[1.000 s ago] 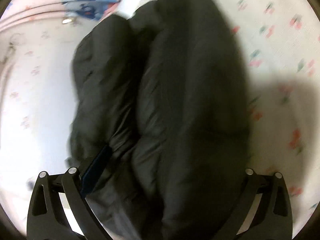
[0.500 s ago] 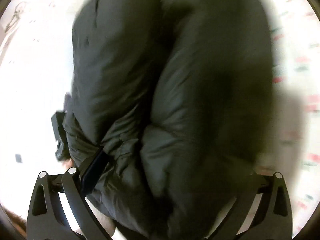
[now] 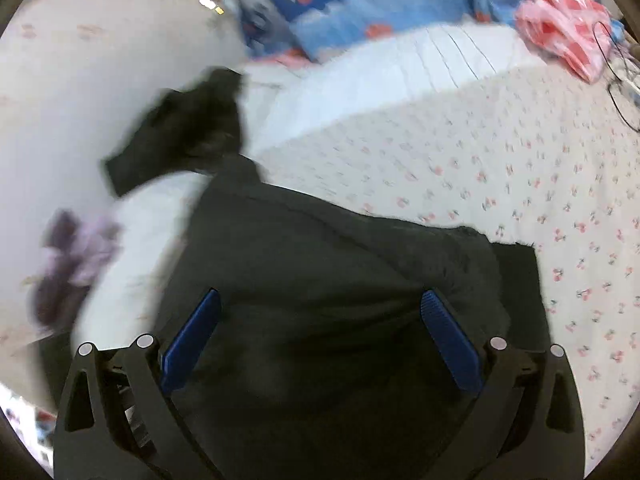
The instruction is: Fold large clothes
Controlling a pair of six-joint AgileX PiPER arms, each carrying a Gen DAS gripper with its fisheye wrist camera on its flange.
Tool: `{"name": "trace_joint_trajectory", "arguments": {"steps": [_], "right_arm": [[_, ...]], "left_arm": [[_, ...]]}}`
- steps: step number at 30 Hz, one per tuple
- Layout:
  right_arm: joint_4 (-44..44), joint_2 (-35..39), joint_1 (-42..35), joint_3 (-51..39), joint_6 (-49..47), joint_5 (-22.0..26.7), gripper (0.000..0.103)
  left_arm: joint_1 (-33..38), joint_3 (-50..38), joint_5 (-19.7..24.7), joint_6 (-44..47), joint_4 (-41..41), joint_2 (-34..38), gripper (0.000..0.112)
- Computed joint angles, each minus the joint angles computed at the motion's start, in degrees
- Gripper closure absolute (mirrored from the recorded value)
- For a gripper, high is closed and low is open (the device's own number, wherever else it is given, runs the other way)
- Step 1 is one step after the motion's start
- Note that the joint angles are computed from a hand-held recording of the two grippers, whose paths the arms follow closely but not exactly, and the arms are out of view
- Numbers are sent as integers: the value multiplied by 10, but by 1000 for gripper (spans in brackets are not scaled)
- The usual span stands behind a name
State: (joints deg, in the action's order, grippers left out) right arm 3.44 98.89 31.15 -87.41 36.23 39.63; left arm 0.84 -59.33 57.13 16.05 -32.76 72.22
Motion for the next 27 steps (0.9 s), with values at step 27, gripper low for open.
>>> {"name": "trace_joint_trajectory", "arguments": {"steps": [27], "right_arm": [[-163,-6,40,3,131,-32,6]], "left_arm": [[-196,45,-131,-259,325,-88,16]]}}
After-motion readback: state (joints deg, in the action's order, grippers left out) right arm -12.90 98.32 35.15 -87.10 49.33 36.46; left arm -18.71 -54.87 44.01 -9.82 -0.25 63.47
